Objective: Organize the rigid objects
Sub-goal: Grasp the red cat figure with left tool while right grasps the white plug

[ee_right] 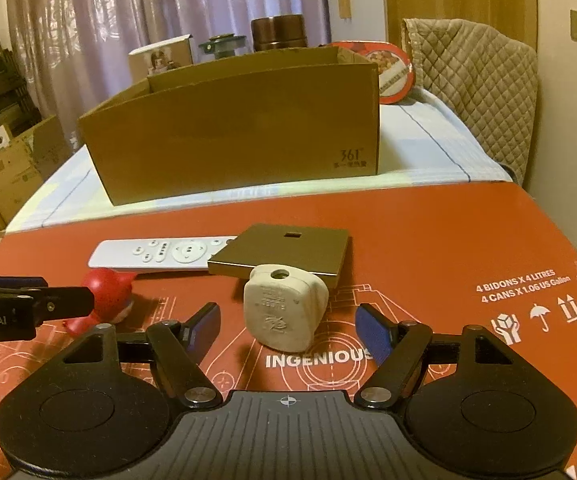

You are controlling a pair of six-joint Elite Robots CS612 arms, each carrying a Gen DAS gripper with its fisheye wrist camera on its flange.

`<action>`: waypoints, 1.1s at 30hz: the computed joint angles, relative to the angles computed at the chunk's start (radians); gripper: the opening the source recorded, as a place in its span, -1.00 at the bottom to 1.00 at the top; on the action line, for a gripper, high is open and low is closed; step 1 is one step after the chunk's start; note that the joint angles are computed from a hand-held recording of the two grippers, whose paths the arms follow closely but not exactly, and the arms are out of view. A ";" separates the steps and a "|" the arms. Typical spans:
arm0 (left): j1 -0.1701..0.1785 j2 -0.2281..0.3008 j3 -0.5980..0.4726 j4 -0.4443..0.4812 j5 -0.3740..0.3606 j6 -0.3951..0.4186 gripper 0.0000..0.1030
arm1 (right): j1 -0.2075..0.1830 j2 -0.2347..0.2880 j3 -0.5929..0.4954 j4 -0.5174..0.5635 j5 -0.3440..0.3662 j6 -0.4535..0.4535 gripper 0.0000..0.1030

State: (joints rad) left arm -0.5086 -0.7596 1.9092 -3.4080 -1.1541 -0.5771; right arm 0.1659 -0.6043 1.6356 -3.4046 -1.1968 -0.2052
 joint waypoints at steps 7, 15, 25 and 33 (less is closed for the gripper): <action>0.006 0.020 -0.008 -0.017 -0.001 0.012 0.18 | 0.008 0.017 -0.016 -0.016 0.003 -0.017 0.30; 0.008 0.029 -0.014 -0.025 -0.010 0.012 0.18 | 0.018 0.021 -0.015 -0.023 -0.038 -0.069 -0.12; 0.013 0.035 -0.022 -0.026 -0.028 0.011 0.14 | 0.010 0.008 0.007 -0.020 -0.034 -0.062 -0.13; 0.009 0.047 -0.040 -0.011 -0.023 0.055 0.00 | 0.009 0.004 0.014 -0.022 -0.034 -0.058 -0.13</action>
State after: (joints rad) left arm -0.5000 -0.7130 1.8689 -3.4191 -1.1769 -0.5222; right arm 0.1748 -0.6006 1.6493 -3.4265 -1.2309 -0.2635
